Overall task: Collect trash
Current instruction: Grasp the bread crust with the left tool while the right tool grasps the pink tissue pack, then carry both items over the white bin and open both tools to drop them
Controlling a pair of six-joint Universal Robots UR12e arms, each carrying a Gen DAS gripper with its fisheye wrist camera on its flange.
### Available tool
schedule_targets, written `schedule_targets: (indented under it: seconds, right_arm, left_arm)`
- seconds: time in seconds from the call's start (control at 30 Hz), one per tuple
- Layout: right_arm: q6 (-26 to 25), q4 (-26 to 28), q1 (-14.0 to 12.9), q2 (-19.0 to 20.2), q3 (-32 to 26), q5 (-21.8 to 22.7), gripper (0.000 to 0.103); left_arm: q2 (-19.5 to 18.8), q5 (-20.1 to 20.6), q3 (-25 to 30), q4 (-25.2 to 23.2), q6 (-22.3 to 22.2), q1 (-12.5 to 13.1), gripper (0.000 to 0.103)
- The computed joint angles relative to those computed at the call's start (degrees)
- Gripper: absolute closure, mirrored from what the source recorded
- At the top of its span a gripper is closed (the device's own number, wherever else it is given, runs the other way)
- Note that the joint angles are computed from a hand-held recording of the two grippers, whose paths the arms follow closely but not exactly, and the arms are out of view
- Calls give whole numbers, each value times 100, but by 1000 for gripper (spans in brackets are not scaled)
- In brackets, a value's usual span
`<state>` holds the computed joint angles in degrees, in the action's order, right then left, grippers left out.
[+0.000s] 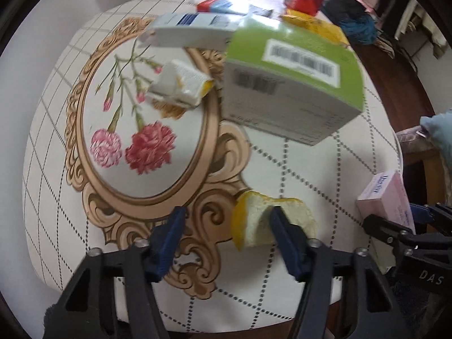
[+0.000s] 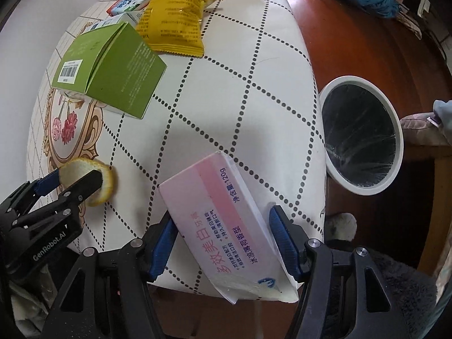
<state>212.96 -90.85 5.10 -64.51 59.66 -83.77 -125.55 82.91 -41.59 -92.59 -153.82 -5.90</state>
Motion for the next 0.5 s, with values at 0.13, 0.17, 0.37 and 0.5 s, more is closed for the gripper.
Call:
schedule_targets:
  seconds: [0.13, 0.17, 0.37, 0.5]
  right_arm:
    - [-220, 361, 57, 267, -471, -112, 36]
    - [-281, 476, 51, 328, -605, -163, 37]
    - [-266, 420, 153, 315, -593, -402, 43]
    - [-214, 289, 169, 260, -505, -385, 43]
  left_arm:
    - [116, 50, -167, 205, 33, -139, 73]
    - [134, 98, -211, 288, 19, -170, 78]
    - [288, 64, -386, 513, -59, -167, 95]
    - [311, 139, -374, 598, -151, -191, 97]
